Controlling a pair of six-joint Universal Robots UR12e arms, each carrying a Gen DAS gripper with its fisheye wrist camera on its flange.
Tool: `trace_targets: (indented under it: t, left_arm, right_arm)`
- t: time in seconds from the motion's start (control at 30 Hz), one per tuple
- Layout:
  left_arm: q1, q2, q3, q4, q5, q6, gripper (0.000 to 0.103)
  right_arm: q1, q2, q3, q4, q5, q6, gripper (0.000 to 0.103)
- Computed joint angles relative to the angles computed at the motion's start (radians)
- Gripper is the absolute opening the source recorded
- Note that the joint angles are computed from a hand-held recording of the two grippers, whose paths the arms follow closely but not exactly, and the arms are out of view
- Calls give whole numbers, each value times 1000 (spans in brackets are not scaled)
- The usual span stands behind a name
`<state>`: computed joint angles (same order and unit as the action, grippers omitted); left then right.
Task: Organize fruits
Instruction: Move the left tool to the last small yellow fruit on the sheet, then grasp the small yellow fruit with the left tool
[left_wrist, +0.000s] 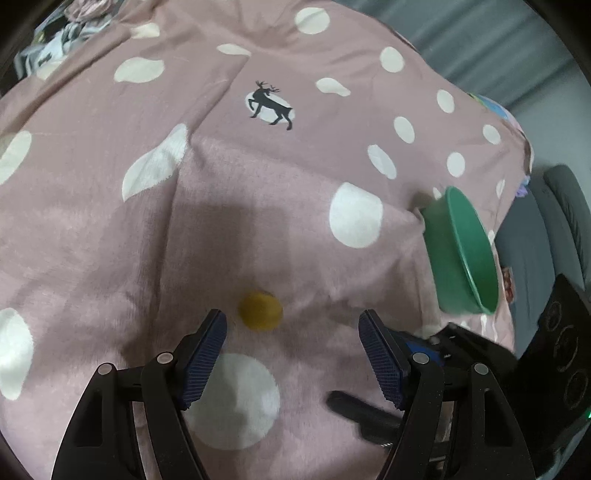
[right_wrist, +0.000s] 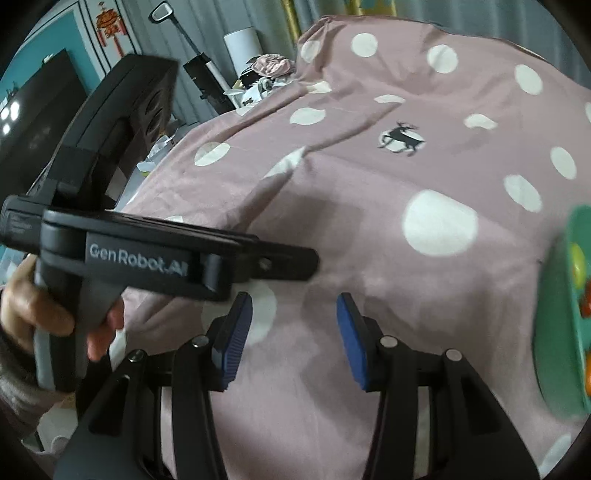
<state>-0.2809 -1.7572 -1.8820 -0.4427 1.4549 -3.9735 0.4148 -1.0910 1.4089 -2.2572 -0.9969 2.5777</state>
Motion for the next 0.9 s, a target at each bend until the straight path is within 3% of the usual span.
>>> trace_targets:
  t: [0.1,0.13,0.2,0.27,0.47,0.57,0.77,0.83,0.9]
  left_arm:
    - [4,-5,4,-5,-6,19,69]
    - [4,-8,6,-10,-7,23,64]
    - [8,-11,3,-8,-20,27,57]
    - [14,-12,-3,2,-34,20,57]
    - [28,-12,-21,34,-66,0,57]
    - [37,-11,-31,52,-85,-10,47]
    - [47,-15,-40,72,-106,-16,43]
    - [49,-17,-44,88,-115,-23,41]
    - [50,-16,-47,92,-117,-19,39]
  right_arm:
    - [8,21,-11,-11,18,13,47]
    - [10,28,-12,-17,24,18,47]
    - [13,45,-37,29,37,37,45]
    - [14,57,-56,69,58,49,45]
    - [35,76,-97,123,-15,49,44]
    - [50,80,-101,81,-73,41,43]
    - [50,96,-119,102,-74,47,37]
    - [49,96,-119,94,-88,48,26]
    - [45,97,-122,101,-88,42,26]
